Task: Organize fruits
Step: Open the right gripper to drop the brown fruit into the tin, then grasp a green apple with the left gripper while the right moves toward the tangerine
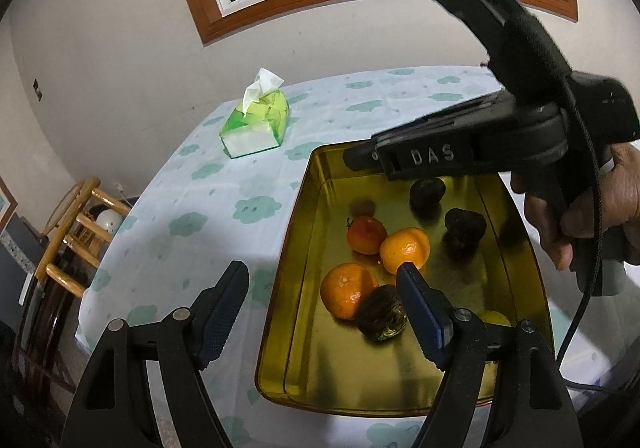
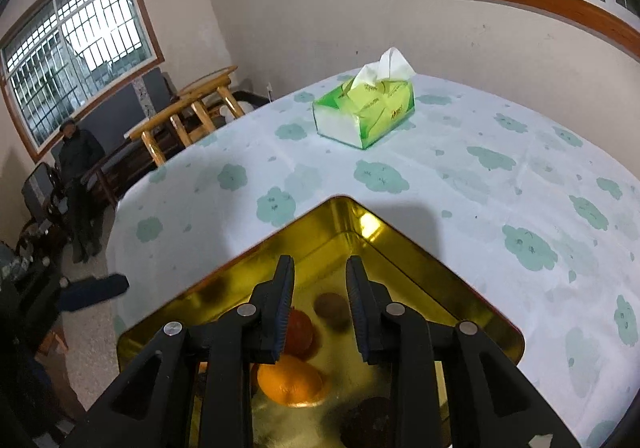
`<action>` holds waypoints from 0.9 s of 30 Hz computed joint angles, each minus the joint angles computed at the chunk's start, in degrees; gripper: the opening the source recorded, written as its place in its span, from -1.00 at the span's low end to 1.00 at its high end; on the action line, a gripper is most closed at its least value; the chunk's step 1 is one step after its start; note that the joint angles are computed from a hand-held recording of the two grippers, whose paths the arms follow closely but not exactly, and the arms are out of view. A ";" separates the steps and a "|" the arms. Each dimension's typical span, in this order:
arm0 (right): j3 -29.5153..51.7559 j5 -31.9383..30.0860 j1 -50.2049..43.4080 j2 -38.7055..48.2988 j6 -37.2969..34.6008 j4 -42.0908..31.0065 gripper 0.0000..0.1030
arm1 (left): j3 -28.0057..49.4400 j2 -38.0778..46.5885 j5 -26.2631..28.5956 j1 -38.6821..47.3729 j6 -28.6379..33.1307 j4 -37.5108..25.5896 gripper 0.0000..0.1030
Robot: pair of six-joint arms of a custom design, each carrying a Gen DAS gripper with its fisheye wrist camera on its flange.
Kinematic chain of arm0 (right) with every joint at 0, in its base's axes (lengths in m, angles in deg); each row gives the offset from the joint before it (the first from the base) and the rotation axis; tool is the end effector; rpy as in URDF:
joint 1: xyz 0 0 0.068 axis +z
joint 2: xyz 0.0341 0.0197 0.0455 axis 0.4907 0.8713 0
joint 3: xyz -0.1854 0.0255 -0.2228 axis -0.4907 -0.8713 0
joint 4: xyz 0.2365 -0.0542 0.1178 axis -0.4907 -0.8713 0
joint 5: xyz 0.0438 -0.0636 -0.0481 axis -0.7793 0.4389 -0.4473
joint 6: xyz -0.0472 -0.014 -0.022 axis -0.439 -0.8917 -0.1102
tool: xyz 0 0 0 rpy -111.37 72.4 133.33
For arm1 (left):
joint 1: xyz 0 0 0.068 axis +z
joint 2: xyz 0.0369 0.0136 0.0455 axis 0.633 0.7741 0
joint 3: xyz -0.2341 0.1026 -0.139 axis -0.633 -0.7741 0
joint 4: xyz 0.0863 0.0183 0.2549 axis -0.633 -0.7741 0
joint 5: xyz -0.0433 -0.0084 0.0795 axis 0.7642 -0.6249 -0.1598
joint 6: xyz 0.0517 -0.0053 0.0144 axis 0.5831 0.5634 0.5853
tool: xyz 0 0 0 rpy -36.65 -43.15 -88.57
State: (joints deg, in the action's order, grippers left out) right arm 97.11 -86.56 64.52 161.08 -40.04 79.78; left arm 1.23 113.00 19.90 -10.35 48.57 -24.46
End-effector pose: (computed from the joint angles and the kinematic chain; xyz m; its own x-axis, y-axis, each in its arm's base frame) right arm 0.3212 0.2288 0.1424 -0.6716 -0.3290 -0.6638 -0.5339 0.8361 0.1258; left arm 0.1856 -0.1878 0.1633 -0.6493 0.3180 -0.6909 0.2176 0.9481 0.2319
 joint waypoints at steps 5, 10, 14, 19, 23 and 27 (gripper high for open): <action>-3.13 0.87 0.57 -3.25 0.64 2.31 -0.47 | -0.04 -0.29 -0.08 0.05 -0.08 -0.34 0.49; -15.52 5.58 0.82 -14.88 1.55 7.37 -0.47 | -0.97 -3.15 0.95 -0.67 2.66 0.28 0.49; -29.88 10.32 -2.53 -30.98 2.51 5.50 -0.47 | 0.16 -4.24 1.58 -3.32 5.88 -0.04 0.49; -42.81 15.88 -8.65 -53.97 0.09 -8.66 -0.47 | 6.26 -1.05 5.80 -6.61 10.14 -1.21 0.49; -48.97 13.91 -21.17 -71.93 -6.25 -21.11 -0.47 | 15.45 5.86 14.05 -7.95 13.89 -3.48 0.49; -51.50 -0.95 -44.35 -78.80 -16.17 -24.80 -0.46 | 28.02 17.21 20.09 -8.79 16.23 -7.18 0.49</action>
State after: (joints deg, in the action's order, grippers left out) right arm 45.61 -87.50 20.17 82.28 -56.22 54.97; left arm 29.25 130.21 39.99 -19.13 64.80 -31.64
